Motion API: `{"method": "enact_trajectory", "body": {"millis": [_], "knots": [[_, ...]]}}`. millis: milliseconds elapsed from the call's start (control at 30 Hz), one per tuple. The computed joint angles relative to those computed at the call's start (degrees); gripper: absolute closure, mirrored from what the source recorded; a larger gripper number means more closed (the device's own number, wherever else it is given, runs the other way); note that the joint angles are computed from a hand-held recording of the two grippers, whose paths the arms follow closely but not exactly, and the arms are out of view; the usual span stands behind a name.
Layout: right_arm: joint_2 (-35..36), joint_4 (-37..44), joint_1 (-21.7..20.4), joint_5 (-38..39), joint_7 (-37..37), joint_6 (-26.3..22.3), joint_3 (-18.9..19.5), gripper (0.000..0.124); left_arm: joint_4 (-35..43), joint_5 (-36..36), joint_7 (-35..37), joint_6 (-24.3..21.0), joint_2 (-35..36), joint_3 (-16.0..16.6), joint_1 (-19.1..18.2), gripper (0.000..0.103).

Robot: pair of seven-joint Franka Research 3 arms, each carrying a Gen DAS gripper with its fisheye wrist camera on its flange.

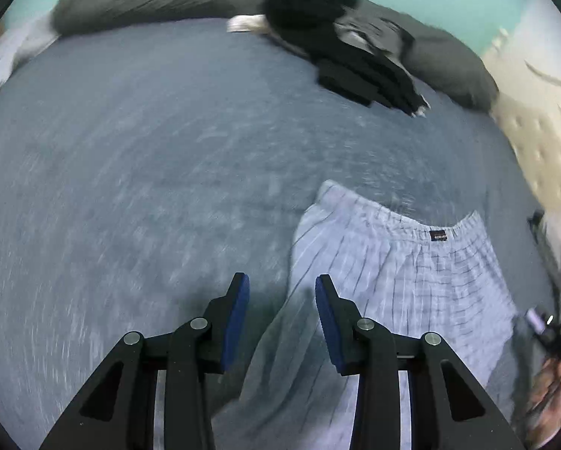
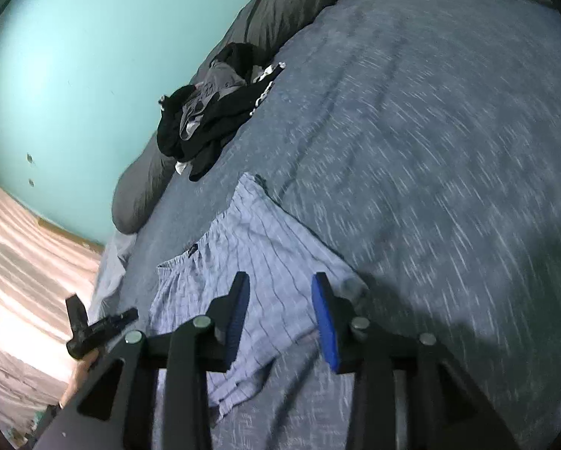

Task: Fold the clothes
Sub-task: 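Grasp the boxers waistband with the left gripper while the right gripper grasps its other end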

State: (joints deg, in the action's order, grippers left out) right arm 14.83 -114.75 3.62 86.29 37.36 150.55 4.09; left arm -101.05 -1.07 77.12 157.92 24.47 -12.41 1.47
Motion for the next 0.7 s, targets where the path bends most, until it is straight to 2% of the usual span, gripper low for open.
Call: {"method": "enact_trajectory", "body": {"millis": [133, 333, 533, 700], "knots": [[4.4, 7.9, 2.2, -16.4, 9.9, 0.8, -0.5, 0.088, 7.9, 3.2, 1.4, -3.5, 5.2, 0.7, -1.6, 0.063], [15.5, 25.0, 4.1, -37.9, 24.0, -4.3, -1.1, 0.088, 15.3, 4.1, 2.9, -6.2, 10.0, 0.7, -2.1, 0.063], [25.2, 39.6, 5.7, -52.0, 32.1, -8.2, -1.6, 0.088, 21.4, 5.9, 5.1, -8.2, 13.7, 1.1, -3.2, 0.063], [32.2, 50.3, 5.0, -58.2, 36.6, -12.6, 0.2, 0.088, 24.3, 6.1, 7.9, -9.6, 15.8, 0.5, -3.6, 0.063]]}}
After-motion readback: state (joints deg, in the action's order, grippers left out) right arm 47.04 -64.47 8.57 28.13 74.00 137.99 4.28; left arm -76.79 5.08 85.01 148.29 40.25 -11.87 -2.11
